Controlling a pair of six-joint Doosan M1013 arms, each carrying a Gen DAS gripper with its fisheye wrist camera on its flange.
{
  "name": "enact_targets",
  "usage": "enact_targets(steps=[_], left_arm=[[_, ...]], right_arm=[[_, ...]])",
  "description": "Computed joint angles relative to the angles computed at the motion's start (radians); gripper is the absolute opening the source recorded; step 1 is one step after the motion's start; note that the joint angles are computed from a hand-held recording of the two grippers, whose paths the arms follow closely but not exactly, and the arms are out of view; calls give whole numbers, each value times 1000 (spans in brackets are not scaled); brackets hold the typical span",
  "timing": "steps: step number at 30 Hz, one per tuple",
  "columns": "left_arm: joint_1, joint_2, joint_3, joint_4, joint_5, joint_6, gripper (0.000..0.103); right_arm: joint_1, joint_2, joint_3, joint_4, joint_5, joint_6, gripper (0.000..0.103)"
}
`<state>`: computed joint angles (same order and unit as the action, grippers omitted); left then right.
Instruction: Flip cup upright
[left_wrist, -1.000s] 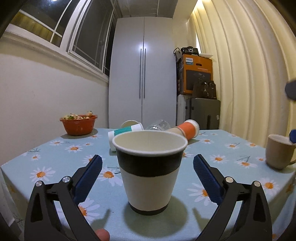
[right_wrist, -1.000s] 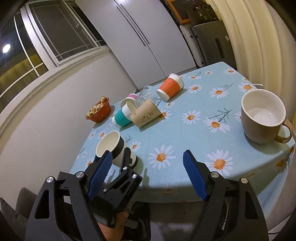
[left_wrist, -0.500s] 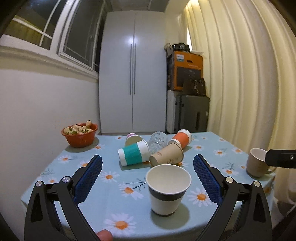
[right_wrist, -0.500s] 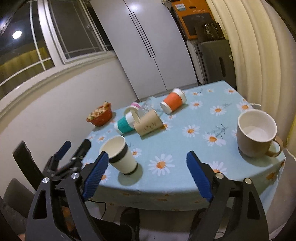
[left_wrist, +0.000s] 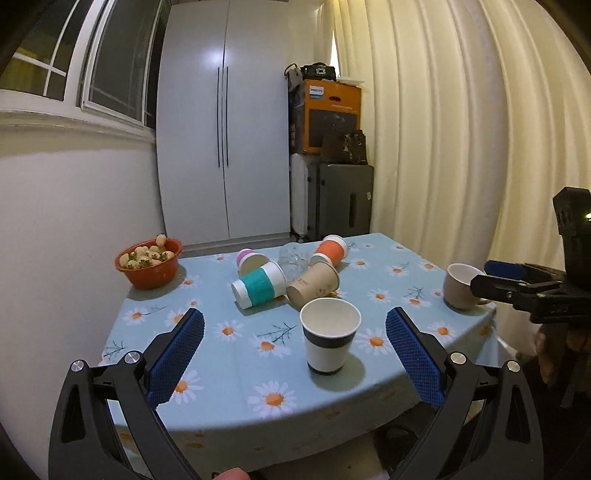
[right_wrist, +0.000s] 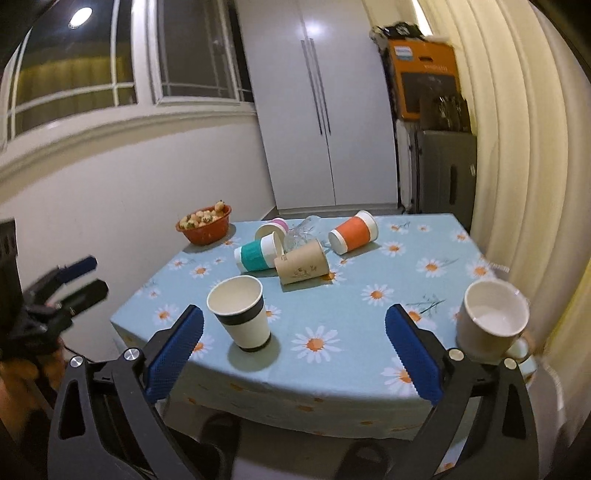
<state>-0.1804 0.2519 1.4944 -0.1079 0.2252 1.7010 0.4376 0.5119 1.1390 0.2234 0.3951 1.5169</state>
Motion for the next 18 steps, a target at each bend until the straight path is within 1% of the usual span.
enact_targets(steps=[1,3,4,6,7,8,9,10,11,12,14,17,18], left_arm=[[4,-5,5,-67,3,62,96],[11,-12,14,-169,13,162,96],[12,-17,22,-169,11,168,96],[9,-23,36,-74,5,86,96],[11,-26,41,-85,8,92,96],[14,-30,48,-122,14,117,96],[16,-31,49,-109,23,94,96],[17,-30,45,-89,44,61,96],[20,-30,43,-119,66,76,96],[21,-31,46,-139,71,93,96],[14,-36,55,-81,58,47,96],[11,-35,56,-94,66,67,96],[9,-33,55,-80,70,57,96]], right_arm=[[5,-5,5,-42,-6,21,98],[10,-11,13,-87,-13,38,98],[16,-16,18,-135,-16,69,98],[22,-24,32,-178,-32,88,98],[25,-27,39,-190,-42,88,98],[30,-30,45,-217,-50,98,98],[33,-30,47,-226,-53,97,98],[34,-29,47,-217,-52,83,98],[36,-28,48,-205,-51,69,98],[36,-27,48,-186,-50,52,98],[33,-24,49,-121,-43,-1,98],[33,-26,57,-110,-55,-1,98],[32,-25,58,-98,-54,-6,98]])
